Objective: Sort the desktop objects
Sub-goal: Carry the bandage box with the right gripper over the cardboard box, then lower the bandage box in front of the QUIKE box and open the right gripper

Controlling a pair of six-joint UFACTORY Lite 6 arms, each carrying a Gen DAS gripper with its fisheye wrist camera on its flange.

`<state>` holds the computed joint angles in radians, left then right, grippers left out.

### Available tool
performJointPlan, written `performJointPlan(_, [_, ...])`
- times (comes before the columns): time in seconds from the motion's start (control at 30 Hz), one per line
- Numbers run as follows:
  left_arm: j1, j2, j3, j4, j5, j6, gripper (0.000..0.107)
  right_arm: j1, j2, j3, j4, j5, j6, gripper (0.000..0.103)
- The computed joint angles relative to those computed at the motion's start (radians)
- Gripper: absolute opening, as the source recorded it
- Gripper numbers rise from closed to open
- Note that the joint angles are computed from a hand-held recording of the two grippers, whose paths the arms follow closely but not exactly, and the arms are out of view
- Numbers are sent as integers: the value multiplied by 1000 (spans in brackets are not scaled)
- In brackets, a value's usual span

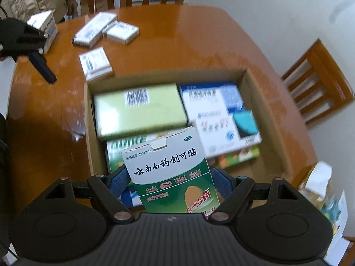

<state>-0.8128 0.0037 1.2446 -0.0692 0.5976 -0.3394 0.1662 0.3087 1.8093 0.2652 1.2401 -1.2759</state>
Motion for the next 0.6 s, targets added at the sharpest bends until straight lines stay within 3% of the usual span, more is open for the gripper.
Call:
performJointPlan(0.27, [-1,8,-3,-2,-11,-15,103,90,-19,-196,-96,-145,54,84])
performJointPlan(0.6, [-2,-22,-39,8,-22,-50,103,105,-13,-240,-160,-108,134,82])
